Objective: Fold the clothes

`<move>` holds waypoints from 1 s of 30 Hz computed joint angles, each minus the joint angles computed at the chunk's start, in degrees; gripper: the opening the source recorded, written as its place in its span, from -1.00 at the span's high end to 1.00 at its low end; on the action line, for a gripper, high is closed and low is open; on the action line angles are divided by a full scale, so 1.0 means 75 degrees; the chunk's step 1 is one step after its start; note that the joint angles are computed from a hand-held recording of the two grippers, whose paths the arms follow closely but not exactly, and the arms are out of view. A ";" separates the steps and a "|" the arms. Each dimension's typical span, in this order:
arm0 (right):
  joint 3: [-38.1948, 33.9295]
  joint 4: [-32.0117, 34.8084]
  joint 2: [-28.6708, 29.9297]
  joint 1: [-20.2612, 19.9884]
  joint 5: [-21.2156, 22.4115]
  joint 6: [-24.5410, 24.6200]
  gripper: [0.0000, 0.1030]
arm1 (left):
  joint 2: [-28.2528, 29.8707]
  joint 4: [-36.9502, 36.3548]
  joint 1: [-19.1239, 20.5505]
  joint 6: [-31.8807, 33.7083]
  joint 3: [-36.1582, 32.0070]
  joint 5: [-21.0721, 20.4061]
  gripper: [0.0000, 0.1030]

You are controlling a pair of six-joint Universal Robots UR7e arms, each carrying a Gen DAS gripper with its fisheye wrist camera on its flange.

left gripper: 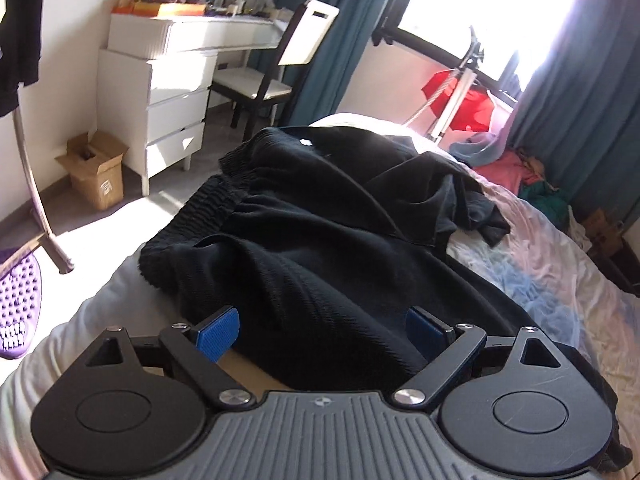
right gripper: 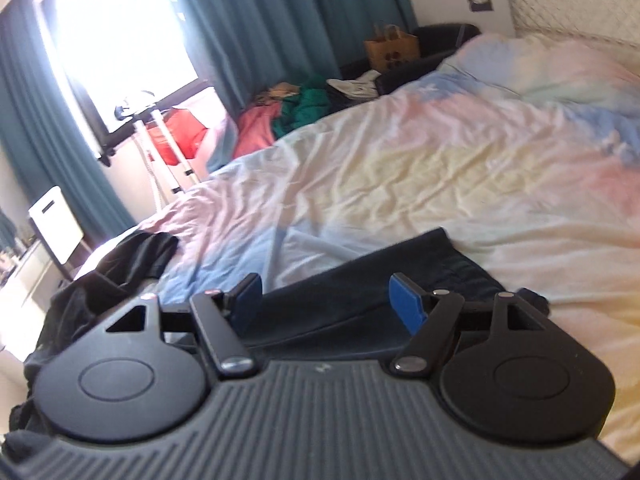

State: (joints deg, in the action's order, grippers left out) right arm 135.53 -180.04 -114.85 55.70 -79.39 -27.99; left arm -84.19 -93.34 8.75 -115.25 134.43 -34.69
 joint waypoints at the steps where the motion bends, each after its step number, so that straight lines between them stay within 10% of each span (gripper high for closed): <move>1: 0.0063 0.0007 -0.0009 0.0246 -0.0001 -0.0099 -0.42 | 0.0374 -0.0379 0.0024 0.0382 -0.0141 0.0172 -0.78; 11: 0.0491 -0.0596 0.0591 0.2066 -0.0532 -0.0558 -0.40 | 0.3557 -0.5682 0.0477 0.5070 -0.1337 0.0801 -0.78; 17: 0.1511 -0.1546 0.0708 0.0898 0.1319 -0.1853 -0.40 | 0.4767 -0.7050 0.0546 0.6220 -0.1542 0.1137 -0.78; 30: 0.2199 -0.2402 0.0991 0.0431 0.1694 -0.2465 -0.40 | 0.5678 -0.8181 0.0746 0.6305 -0.1092 0.1217 -0.78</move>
State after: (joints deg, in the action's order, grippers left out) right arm 152.02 -198.06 -107.42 58.93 -66.68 -46.48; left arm -41.61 -154.69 14.34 -67.96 126.24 -25.57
